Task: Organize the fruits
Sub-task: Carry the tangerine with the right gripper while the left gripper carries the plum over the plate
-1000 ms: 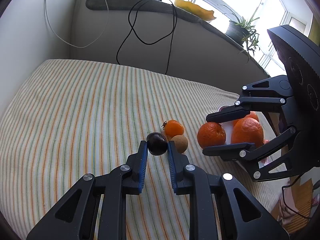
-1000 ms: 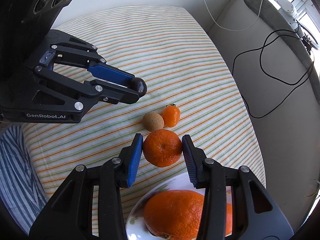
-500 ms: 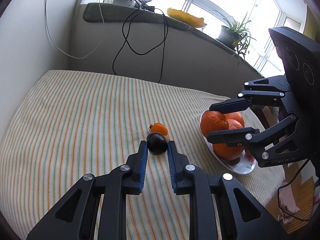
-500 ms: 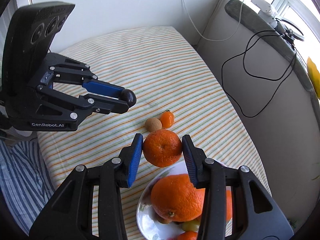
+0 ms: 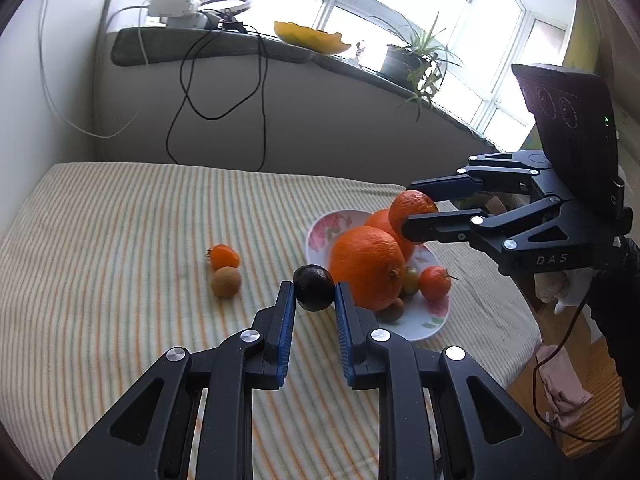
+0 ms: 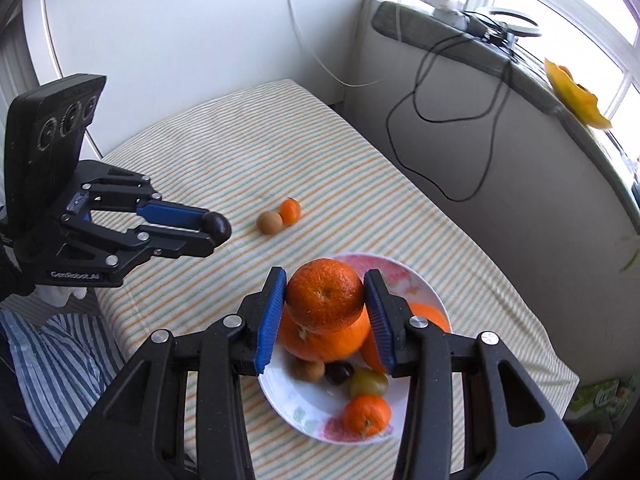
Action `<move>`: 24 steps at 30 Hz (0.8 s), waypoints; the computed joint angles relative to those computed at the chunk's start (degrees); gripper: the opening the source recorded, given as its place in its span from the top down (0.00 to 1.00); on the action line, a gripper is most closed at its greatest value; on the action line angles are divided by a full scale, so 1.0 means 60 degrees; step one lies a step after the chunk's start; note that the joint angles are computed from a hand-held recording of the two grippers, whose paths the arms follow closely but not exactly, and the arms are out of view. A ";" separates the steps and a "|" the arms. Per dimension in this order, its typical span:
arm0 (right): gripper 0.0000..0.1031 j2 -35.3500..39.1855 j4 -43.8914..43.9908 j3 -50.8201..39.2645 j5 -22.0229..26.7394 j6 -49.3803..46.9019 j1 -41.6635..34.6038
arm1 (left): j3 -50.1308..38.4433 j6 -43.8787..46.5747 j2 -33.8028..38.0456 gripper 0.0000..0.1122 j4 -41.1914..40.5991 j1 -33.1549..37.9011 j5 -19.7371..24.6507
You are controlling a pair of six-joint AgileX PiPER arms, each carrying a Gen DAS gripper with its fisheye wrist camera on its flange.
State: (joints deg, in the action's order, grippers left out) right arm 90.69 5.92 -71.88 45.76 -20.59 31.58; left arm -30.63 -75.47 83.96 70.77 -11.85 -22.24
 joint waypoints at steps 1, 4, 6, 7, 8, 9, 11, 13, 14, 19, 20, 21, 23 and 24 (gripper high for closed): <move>0.59 -0.0151 0.0056 0.0144 0.0023 -0.0066 -0.0151 | 0.0005 0.0069 -0.0030 0.84 -0.0134 -0.0246 0.0092; 0.59 -0.0498 0.0261 0.0565 0.0015 -0.0365 -0.0663 | -0.0074 0.0331 -0.0005 0.84 -0.0606 -0.1016 0.0345; 0.59 -0.0714 0.0446 0.0851 -0.0013 -0.0603 -0.1017 | -0.0150 0.0551 0.0056 0.84 -0.0980 -0.1500 0.0521; 0.59 -0.0800 0.0516 0.0967 -0.0027 -0.0702 -0.1206 | -0.0219 0.0659 0.0125 0.84 -0.1161 -0.1720 0.0595; 0.59 -0.0878 0.0595 0.1078 -0.0039 -0.0767 -0.1378 | -0.0290 0.0806 0.0206 0.84 -0.1380 -0.1949 0.0668; 0.59 -0.0951 0.0704 0.1190 -0.0055 -0.0878 -0.1569 | -0.0325 0.0947 0.0249 0.84 -0.1587 -0.2161 0.0733; 0.59 -0.1098 0.0895 0.1426 -0.0086 -0.1117 -0.1928 | -0.0456 0.1348 0.0396 0.84 -0.2140 -0.2618 0.0922; 0.59 -0.1140 0.0988 0.1580 -0.0143 -0.1263 -0.2198 | -0.0635 0.1745 0.0587 0.84 -0.2640 -0.2994 0.1107; 0.59 -0.1153 0.1065 0.1656 -0.0157 -0.1365 -0.2360 | -0.0747 0.1739 0.0698 0.84 -0.2663 -0.3104 0.1145; 0.59 -0.1013 0.1485 0.1948 -0.0263 -0.1835 -0.3004 | -0.1255 0.2040 0.1210 0.84 -0.3100 -0.3744 0.1496; 0.59 -0.0958 0.1519 0.1990 -0.0309 -0.1903 -0.3099 | -0.1288 0.2128 0.1265 0.84 -0.3218 -0.3826 0.1524; 0.59 -0.0923 0.1576 0.2023 -0.0331 -0.1984 -0.3175 | -0.1373 0.2134 0.1342 0.84 -0.3248 -0.3905 0.1592; 0.59 -0.0836 0.1743 0.2078 -0.0357 -0.2153 -0.3323 | -0.1550 0.2108 0.1503 0.84 -0.3295 -0.4041 0.1702; 0.59 -0.0773 0.1789 0.2078 -0.0372 -0.2214 -0.3382 | -0.1640 0.2136 0.1570 0.84 -0.3348 -0.4114 0.1787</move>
State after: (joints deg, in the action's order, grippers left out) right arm 86.05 16.65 -59.42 43.53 -33.87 11.29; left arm -40.47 -62.66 93.39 50.68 -36.53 -11.51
